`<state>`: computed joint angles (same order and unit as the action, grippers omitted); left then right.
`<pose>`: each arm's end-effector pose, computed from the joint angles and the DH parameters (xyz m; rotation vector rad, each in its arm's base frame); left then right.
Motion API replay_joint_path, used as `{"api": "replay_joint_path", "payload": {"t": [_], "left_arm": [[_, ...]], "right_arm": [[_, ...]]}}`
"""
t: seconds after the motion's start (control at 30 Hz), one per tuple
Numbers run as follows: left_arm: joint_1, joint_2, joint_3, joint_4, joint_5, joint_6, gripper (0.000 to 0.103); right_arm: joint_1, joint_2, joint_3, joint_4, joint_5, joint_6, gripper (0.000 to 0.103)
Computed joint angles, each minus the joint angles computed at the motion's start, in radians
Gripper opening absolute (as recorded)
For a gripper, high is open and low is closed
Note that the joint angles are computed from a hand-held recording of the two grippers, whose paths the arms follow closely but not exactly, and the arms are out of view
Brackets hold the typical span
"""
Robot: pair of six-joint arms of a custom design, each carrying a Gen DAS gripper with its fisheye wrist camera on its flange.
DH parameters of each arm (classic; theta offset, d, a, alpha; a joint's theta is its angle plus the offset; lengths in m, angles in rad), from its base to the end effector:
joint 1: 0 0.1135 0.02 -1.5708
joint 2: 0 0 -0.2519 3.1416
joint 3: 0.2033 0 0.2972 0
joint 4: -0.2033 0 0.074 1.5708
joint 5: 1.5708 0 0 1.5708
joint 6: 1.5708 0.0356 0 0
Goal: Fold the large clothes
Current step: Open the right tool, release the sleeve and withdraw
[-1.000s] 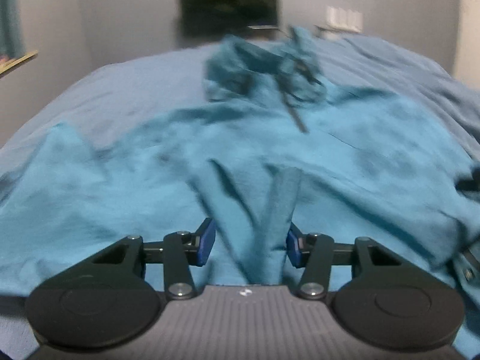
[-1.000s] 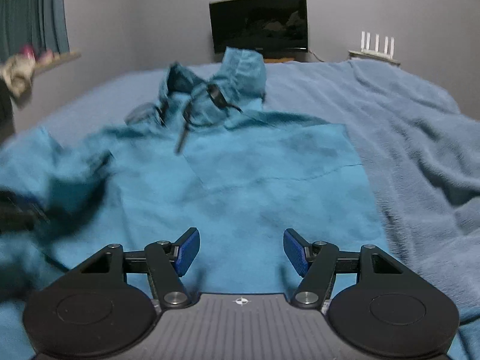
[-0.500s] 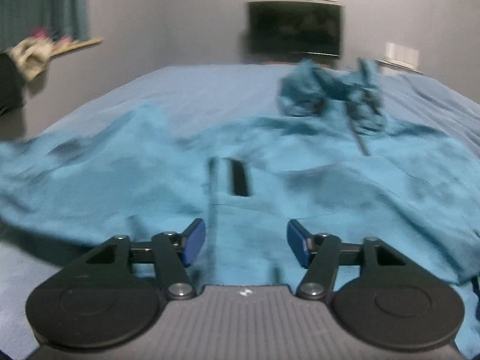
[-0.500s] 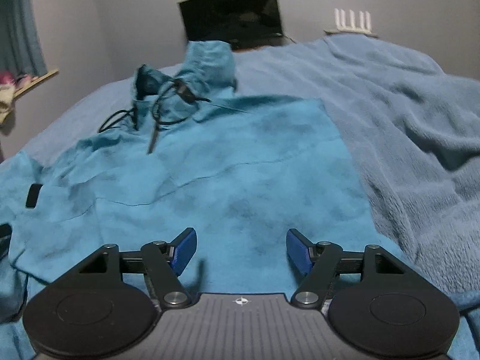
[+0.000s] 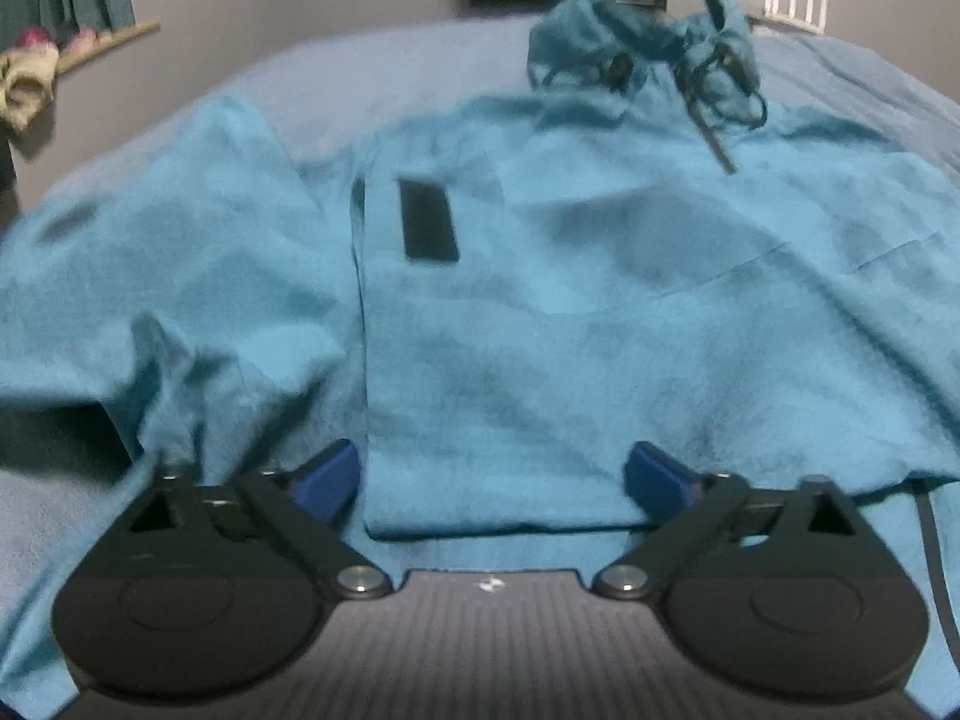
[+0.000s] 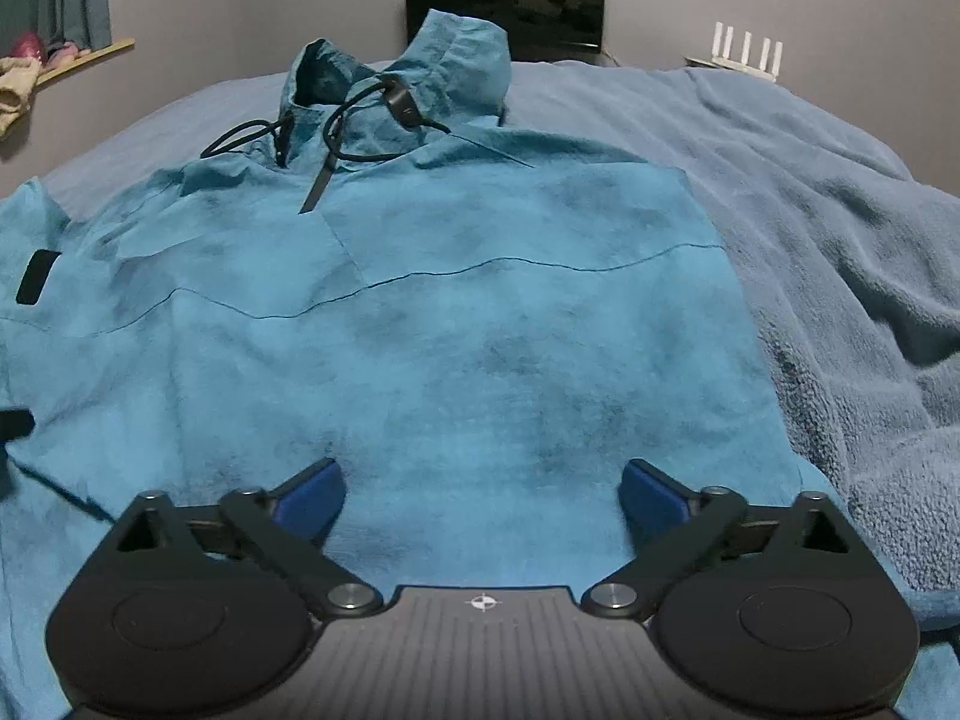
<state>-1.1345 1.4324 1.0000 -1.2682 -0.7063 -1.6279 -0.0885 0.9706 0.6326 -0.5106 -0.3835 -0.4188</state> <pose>0.1315 -0.2273 0.1953 -0.5418 2.3921 0.3268 0.2432 -0.0082 0.2012 -0.5550 2.2844 0.2184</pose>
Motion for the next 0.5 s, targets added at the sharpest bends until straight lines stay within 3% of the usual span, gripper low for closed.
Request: {"api": "replay_joint_path", "payload": {"t": [0.1, 0.5], "left_arm": [[0.009, -0.053, -0.051, 0.055, 0.024, -0.011, 0.103], [0.02, -0.036, -0.044, 0.066, 0.04, 0.019, 0.103]], "right_arm": [[0.006, 0.012, 0.006, -0.008, 0.016, 0.001, 0.102], [-0.015, 0.053, 0.037, -0.035, -0.018, -0.008, 0.103]]}}
